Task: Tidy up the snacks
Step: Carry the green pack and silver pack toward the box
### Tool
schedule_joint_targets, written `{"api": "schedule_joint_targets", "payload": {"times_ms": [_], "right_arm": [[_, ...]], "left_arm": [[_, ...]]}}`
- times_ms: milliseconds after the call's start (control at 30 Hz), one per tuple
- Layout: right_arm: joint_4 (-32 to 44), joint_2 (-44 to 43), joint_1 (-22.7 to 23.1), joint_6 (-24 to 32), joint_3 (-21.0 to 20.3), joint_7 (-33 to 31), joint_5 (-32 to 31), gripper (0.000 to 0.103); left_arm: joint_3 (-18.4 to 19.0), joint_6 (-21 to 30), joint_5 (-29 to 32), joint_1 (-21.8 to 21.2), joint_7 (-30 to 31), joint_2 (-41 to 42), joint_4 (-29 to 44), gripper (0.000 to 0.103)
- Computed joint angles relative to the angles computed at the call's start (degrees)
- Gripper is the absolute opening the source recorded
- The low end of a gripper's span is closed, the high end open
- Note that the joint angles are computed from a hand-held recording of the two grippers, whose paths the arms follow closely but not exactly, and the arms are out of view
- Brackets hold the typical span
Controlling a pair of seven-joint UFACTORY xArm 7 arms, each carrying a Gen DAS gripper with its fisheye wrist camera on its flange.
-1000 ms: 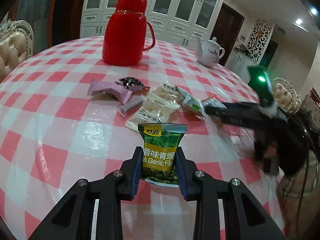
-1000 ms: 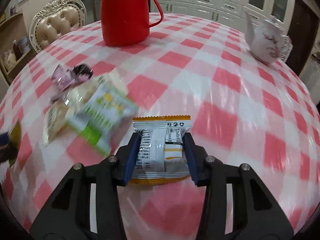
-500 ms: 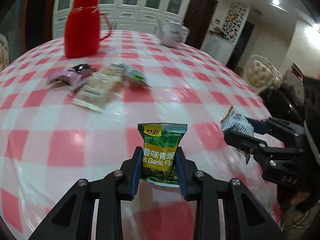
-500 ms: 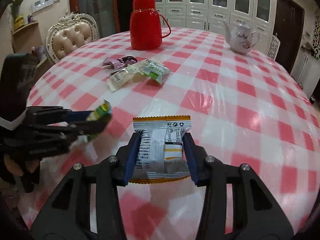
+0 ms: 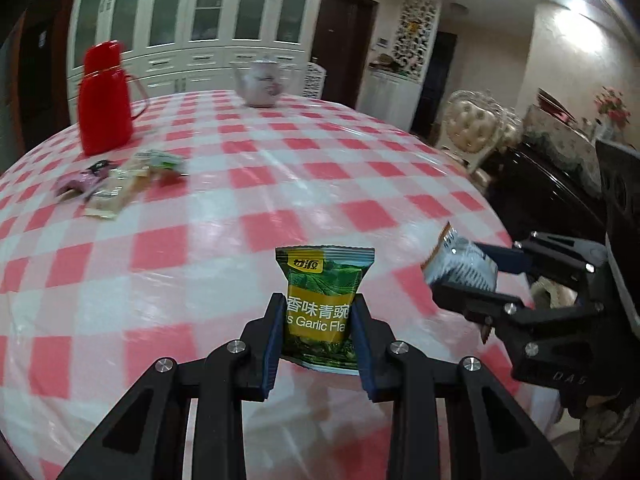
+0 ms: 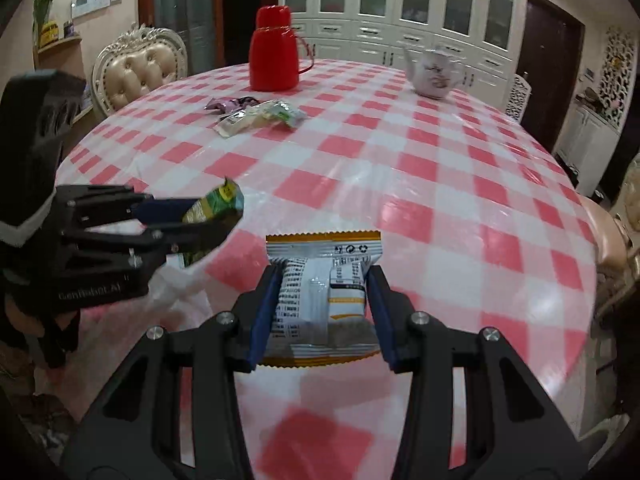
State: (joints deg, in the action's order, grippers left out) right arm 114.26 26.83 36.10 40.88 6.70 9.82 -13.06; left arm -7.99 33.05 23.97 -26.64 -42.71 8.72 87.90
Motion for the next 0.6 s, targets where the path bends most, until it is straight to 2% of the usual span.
{"api": "schedule_joint_targets", "payload": {"times_ms": [67, 333, 600], "right_arm": [[-5.6, -3.8, -0.8, -2.5, -0.1, 0.5, 0.0, 0.048], [-19.6, -13.6, -5.0, -9.6, 1.3, 2.2, -0.1, 0.048], [-28.8, -21.0, -9.5, -12.8, 2.5, 2.5, 0.7, 0.048]], "left_arm": [[-0.7, 0.9, 0.5, -1.2, 0.2, 1.4, 1.9, 0.033], [-1.0, 6.1, 1.5, -6.8, 3.1, 7.0, 9.9, 0.033], [-0.2, 9.5, 0.8, -12.2, 7.8, 13.3, 19.2, 0.033]]}}
